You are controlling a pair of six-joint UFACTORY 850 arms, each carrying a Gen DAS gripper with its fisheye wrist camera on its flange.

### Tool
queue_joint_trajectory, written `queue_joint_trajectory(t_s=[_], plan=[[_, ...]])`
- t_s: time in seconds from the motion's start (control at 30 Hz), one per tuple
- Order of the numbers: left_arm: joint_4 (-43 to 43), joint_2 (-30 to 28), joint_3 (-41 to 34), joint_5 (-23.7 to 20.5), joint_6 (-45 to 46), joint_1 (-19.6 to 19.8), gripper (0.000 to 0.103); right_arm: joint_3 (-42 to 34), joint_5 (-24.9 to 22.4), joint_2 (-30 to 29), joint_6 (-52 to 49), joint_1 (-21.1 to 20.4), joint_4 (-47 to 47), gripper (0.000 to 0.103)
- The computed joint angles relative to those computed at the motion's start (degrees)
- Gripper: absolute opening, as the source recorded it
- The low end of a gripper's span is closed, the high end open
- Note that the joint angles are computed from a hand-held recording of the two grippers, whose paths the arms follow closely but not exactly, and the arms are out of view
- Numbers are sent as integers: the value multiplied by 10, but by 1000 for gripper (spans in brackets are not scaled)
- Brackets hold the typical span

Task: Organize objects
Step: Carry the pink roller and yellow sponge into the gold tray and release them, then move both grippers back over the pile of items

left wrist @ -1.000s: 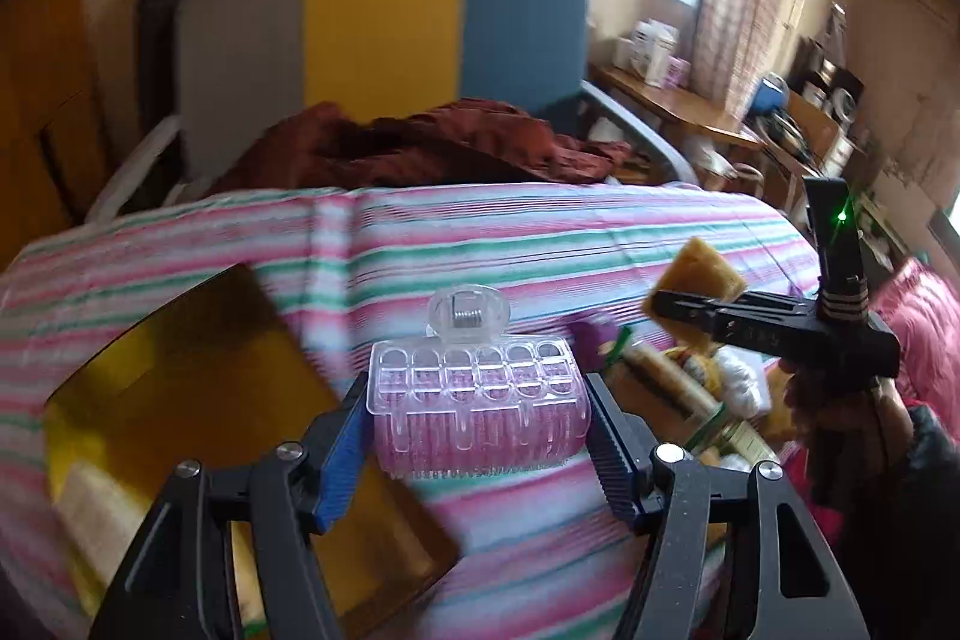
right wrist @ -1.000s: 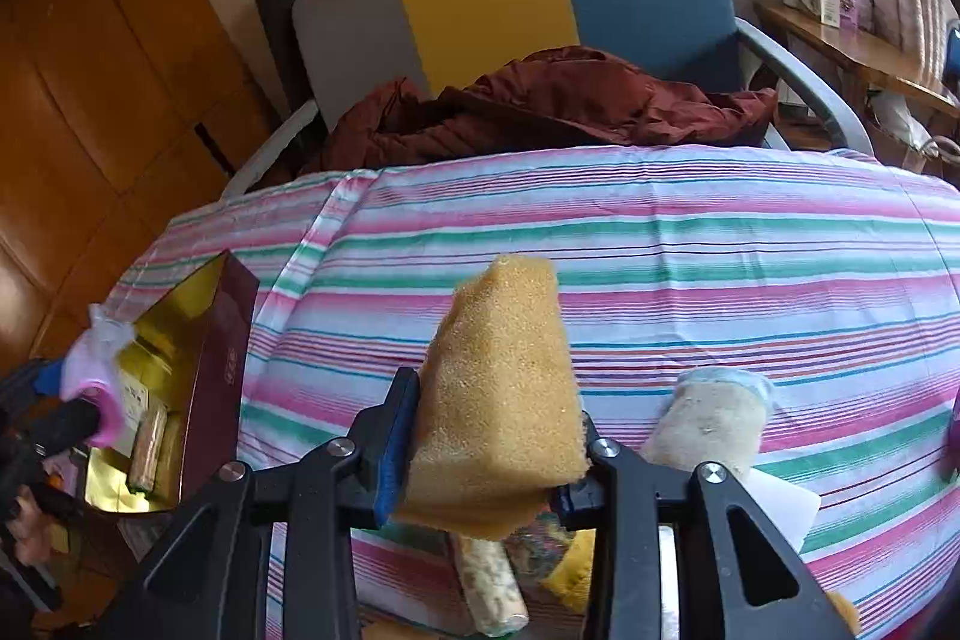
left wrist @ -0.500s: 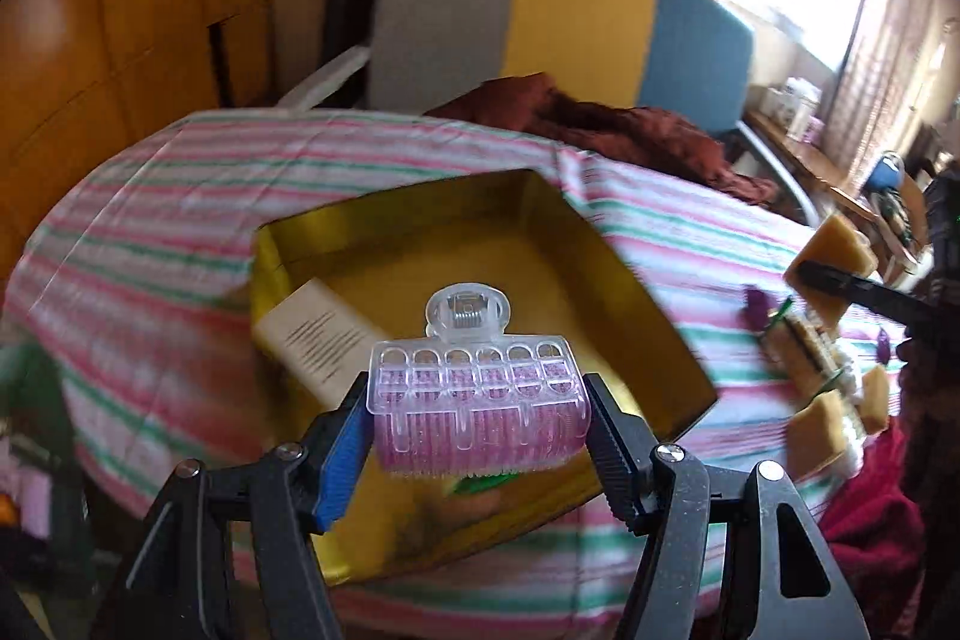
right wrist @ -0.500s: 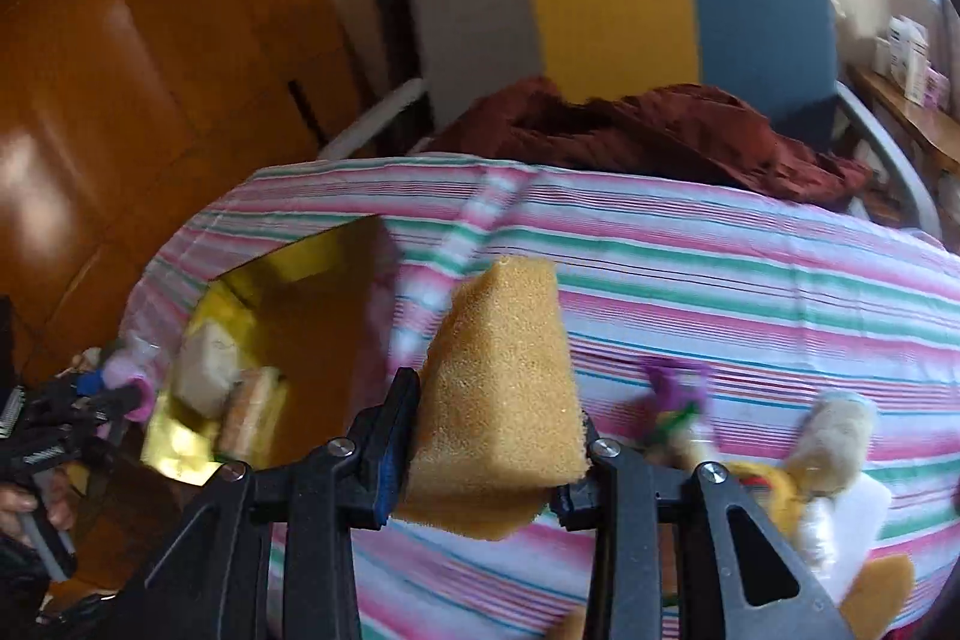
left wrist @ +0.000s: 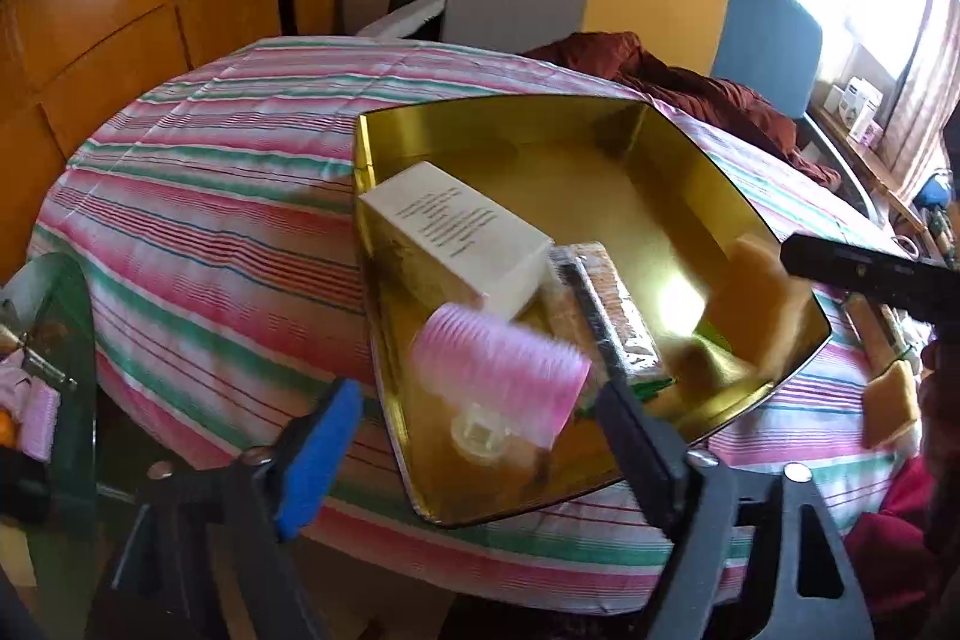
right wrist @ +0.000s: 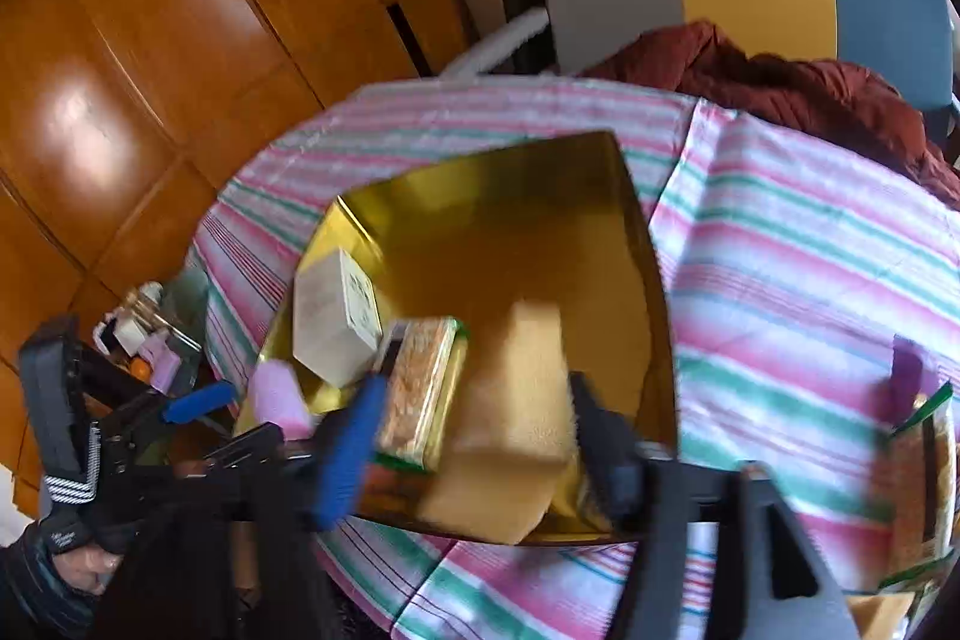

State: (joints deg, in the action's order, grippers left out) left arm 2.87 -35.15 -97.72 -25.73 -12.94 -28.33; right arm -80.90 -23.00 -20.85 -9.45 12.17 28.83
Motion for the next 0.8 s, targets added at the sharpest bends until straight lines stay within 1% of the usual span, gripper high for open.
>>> queue_joint_trajectory(t_s=[0.17,0.27,0.37,0.43,0.5,0.57,0.8], plan=[[68,19,26,34,-74,2,86,9,-1,2,37,10,-27,73],[156,31,42,53,-161,-3,91,18,5,6,85,17,-69,73],[235,42,54,68,-233,-8,94,22,14,10,162,27,-143,76],[259,44,56,72,-252,-11,95,26,22,13,237,36,-222,79],[260,46,58,75,-248,-11,96,31,27,16,307,45,-293,81],[253,48,60,76,-241,-12,96,37,32,21,350,49,-337,83],[234,48,58,70,-218,-19,96,55,40,34,438,53,-415,83]])
